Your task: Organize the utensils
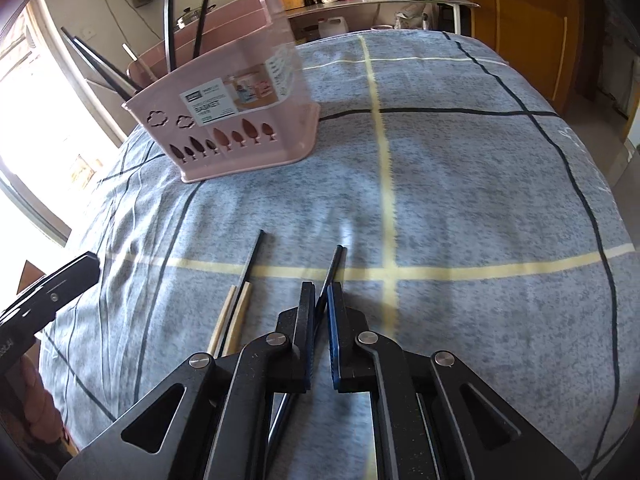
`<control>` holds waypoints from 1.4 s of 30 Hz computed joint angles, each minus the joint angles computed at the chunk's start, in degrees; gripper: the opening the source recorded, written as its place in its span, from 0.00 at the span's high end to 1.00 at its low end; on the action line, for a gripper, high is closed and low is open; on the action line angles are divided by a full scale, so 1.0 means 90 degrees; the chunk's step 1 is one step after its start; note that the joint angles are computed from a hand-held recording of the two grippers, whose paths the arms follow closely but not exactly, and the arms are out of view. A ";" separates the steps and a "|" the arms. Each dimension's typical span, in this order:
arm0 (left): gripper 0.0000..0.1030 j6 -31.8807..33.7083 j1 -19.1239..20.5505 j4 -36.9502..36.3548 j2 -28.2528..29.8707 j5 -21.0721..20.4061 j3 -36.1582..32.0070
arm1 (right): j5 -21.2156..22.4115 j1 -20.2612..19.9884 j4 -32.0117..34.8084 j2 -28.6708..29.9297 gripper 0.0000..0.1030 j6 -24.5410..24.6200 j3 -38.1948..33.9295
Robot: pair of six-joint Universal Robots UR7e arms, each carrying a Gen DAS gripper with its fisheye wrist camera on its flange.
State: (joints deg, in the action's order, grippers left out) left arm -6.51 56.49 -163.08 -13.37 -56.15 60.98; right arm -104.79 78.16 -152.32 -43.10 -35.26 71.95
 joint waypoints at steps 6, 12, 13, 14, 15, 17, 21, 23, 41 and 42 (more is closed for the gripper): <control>0.75 0.0062 0.0050 0.1458 0.0965 -0.0361 -0.1799 | 0.0059 -0.0132 0.0001 -0.0167 0.94 0.0063 0.0089; 0.75 -0.0169 0.0085 0.2650 0.1887 -0.0283 -0.3505 | 0.0182 -0.0209 0.0089 -0.0249 0.94 0.0095 0.0102; 0.75 -0.0190 0.0082 0.2832 0.2026 -0.0214 -0.3756 | 0.0193 -0.0212 0.0099 -0.0250 0.94 0.0097 0.0097; 0.75 -0.0061 0.0053 0.2746 0.2122 -0.0077 -0.3872 | 0.0187 -0.0207 0.0083 -0.0251 0.94 0.0095 0.0109; 0.80 -0.0043 0.0028 0.2889 0.2206 0.0056 -0.4013 | 0.0178 -0.0205 0.0064 -0.0249 0.94 0.0088 0.0118; 0.95 0.0107 -0.0027 0.3034 0.2324 0.0490 -0.4185 | 0.0167 -0.0200 0.0035 -0.0240 0.94 0.0065 0.0121; 0.95 -0.0014 0.0000 0.2524 0.1774 0.0663 -0.3143 | 0.0178 -0.0196 0.0023 -0.0232 0.94 0.0072 0.0125; 0.95 -0.0068 0.0030 0.2275 0.1505 0.0709 -0.2661 | 0.0179 -0.0183 0.0019 -0.0212 0.94 0.0080 0.0113; 0.92 -0.0681 0.0295 0.2101 0.0537 0.0591 -0.1362 | -0.0328 0.0036 0.0573 0.0154 0.94 -0.0166 -0.0506; 0.92 -0.0680 0.0287 0.2232 0.0568 0.0643 -0.1445 | -0.0378 0.0053 0.0597 0.0177 0.94 -0.0182 -0.0540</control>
